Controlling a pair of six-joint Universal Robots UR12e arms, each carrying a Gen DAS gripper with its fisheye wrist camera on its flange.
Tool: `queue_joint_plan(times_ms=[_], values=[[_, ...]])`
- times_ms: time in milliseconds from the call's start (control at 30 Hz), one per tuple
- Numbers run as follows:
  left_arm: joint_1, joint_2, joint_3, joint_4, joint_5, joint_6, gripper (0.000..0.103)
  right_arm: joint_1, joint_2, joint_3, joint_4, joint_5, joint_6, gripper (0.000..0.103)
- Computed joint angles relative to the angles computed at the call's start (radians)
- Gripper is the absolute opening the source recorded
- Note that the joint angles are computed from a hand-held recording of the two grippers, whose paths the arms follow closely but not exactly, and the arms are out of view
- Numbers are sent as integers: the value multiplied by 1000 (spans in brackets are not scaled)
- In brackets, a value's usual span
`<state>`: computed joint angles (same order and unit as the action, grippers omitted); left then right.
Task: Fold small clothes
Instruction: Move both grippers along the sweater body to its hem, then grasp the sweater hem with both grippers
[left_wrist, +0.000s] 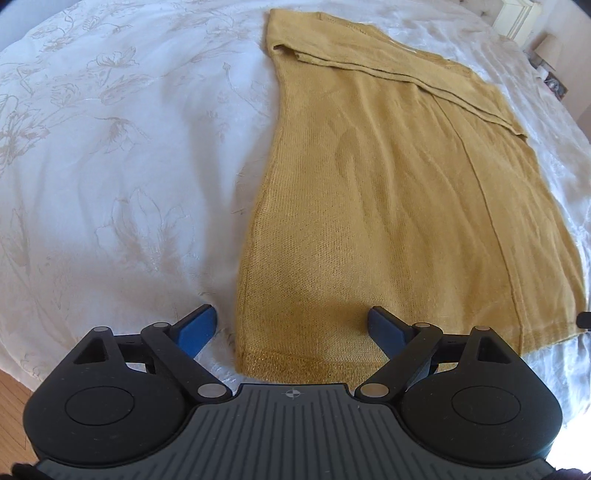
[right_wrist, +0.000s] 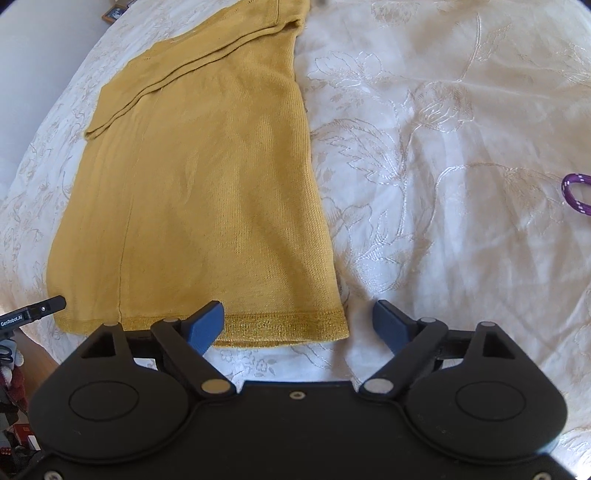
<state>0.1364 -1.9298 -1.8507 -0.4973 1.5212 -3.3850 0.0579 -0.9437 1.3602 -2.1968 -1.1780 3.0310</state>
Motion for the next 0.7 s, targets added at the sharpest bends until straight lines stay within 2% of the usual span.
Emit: queue_joint_plan(times_ms=[67,167,267,300,367,400,433,467,500,567,700], values=[[-6,-16,24,-34,6,3,89,1,6,-9,16,10,-15,93],[-16,-26,40,-52,25,17,89,3,18,-26,52,40,-54,102],[-18,-26,39,-46,12,18,70,5,29,-43,77,51,-78,103],[-19,-25,38,-37,11,18,59,4,32,-48,83,62,-80,103],[-21,-20,36,-33,14,19,47,-1,37,-55,94,95,-77,99],[-19,-16,32,-29,6,17,37,-6,39,-58,103,115,-81,85],[-16,-13,30,-26,-6,12,28,-8,41,-65,119,124,-86,59],[-14,-9,28,-25,-15,4,23,-10,46,-77,150,132,-94,46],[-11,-5,26,-23,-25,-6,16,-11,50,-91,185,141,-105,19],[-4,3,20,-16,-41,-32,12,-16,52,-104,220,176,-136,18],[10,16,19,1,-86,-93,8,-25,49,-120,225,247,-161,18]])
